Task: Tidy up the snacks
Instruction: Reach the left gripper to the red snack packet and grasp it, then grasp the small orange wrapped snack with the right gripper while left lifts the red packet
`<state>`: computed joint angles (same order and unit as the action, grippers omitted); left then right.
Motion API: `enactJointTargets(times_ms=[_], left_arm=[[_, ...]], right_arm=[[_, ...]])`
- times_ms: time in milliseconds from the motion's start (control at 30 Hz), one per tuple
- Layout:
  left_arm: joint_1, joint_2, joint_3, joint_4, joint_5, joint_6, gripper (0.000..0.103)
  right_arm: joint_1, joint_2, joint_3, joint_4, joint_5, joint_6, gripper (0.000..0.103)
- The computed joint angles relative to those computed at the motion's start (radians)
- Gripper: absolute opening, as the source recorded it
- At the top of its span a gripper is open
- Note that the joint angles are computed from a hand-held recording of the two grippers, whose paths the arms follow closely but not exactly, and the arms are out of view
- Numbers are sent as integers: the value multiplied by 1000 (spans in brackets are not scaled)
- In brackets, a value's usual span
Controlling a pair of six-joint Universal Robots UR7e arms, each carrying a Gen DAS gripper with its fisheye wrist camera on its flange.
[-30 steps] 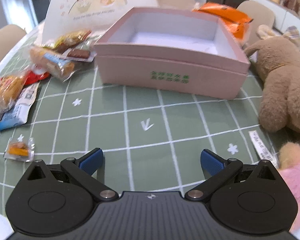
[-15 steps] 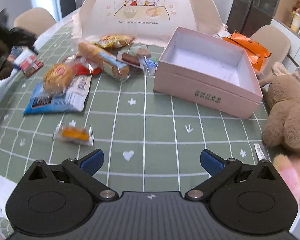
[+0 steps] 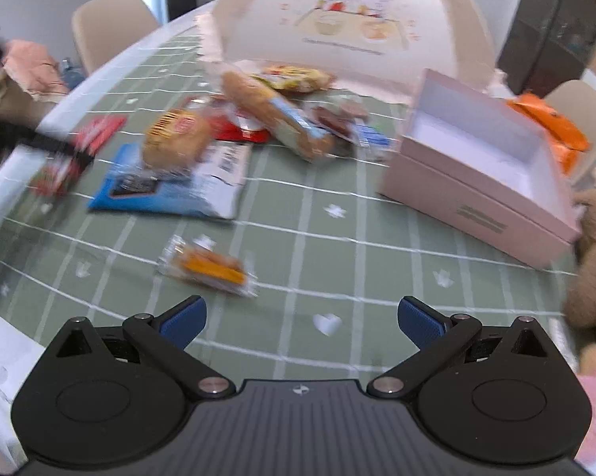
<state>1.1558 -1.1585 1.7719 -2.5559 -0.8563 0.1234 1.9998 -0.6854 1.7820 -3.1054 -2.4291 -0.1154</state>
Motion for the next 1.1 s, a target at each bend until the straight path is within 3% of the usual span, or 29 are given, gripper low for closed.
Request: enactJointTargets(times_ms=[167,300,333,467,700,833,867,933,1100], left_arm=[[-58,-137,181,51,-44,-163,56],[-92,-172,239,55,-8,-207,56],[-90,-169,238,50,-8,-210,56],[-87,-172,236,51,-13,-225,56],[-96,-172,247,46,7,-235,56],[-96,-162,239,47,13,-238,57],[-94,-156,231,52,15,-241,57],[-89,-141,211,57,18,-241,57],[-85,-80,165,35,57,-166,59]], right_arm=[[-21,44,-75,77,60,19,102],[-25,51,-106,161,102,21,82],[-26,41,-106,200,135,28,74],[-30,-12,-78,262,292,23,72],[-3,40,-98,149,160,-120,72],[-21,73,-150,165,159,-134,70],[-26,78,-162,183,160,-120,66],[-31,67,-179,259,204,-71,26],[-18,11,-107,249,207,-42,21]])
